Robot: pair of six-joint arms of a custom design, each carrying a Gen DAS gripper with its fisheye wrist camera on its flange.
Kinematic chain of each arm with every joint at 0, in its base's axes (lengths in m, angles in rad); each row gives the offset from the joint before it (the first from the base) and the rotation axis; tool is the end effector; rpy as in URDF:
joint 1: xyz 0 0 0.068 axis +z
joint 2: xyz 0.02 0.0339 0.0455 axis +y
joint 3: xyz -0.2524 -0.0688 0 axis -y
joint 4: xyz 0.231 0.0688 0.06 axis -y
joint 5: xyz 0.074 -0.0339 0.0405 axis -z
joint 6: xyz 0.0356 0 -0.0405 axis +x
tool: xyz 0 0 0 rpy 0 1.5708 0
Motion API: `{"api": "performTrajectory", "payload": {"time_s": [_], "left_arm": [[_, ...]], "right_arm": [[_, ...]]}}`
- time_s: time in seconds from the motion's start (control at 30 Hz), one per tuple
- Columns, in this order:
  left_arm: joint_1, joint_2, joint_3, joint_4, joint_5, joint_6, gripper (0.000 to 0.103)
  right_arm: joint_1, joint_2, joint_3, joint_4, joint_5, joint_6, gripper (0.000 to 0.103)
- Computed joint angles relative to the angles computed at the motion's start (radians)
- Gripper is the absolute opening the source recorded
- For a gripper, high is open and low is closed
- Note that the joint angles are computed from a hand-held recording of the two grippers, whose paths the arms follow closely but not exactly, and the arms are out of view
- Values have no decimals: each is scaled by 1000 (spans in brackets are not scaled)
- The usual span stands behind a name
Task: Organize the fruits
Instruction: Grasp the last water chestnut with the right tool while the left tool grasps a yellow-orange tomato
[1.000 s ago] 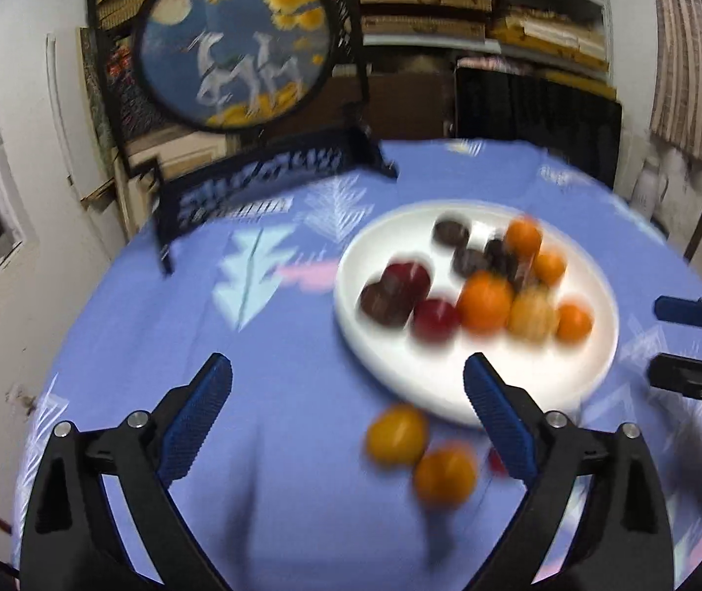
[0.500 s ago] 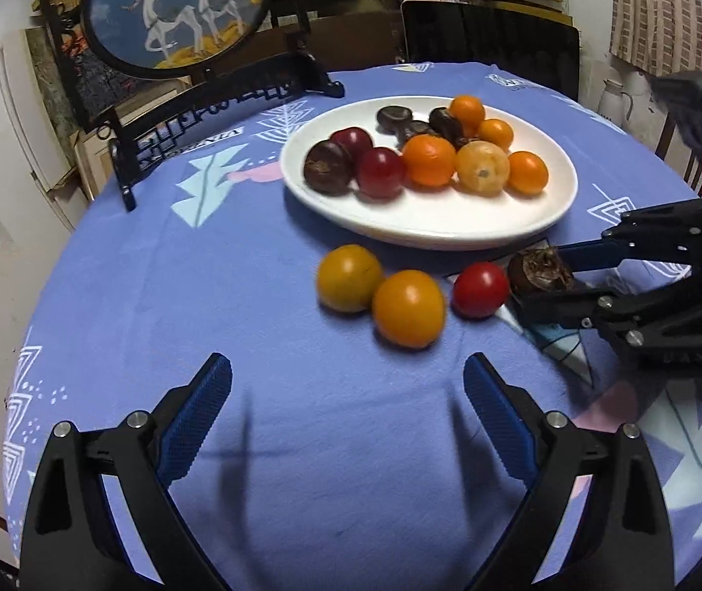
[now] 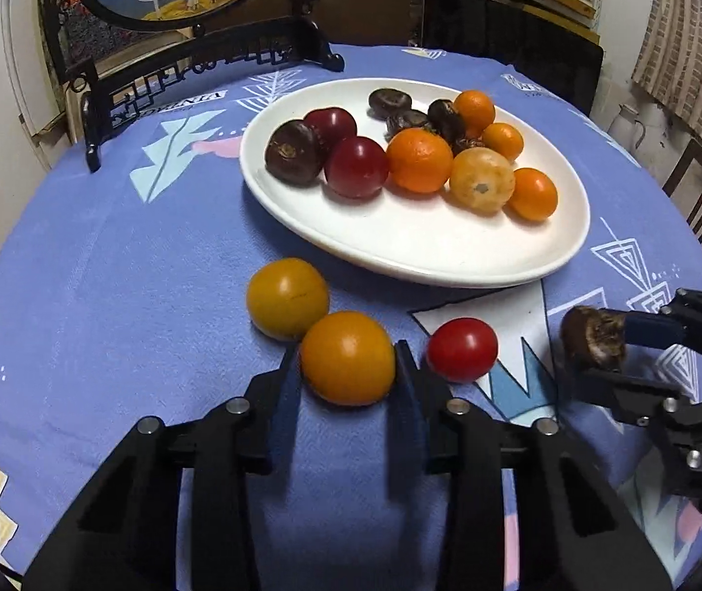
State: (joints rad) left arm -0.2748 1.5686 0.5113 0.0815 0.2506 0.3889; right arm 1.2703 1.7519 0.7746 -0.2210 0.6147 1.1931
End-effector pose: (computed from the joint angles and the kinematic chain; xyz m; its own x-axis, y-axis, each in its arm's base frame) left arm 0.2344 -0.0752 0.1043 -0.5872 0.5472 -0.5965 0.6693 0.7427 0.0225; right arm 0.1031 0.2632 0.1078 -0.7693 0.0830 -0.6335 -0.0086 0.9901 0.1402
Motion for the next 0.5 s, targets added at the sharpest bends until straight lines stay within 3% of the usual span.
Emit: {"api": "performTrajectory", "payload": {"time_s": [0.17, 0.5], "left_arm": [[41, -130, -69, -25, 22, 50, 36], [-27, -466, -245, -81, -40, 85, 36]], "right_arm": [[31, -5, 0, -2, 13, 27, 42], [125, 62, 86, -26, 27, 67, 42]]}}
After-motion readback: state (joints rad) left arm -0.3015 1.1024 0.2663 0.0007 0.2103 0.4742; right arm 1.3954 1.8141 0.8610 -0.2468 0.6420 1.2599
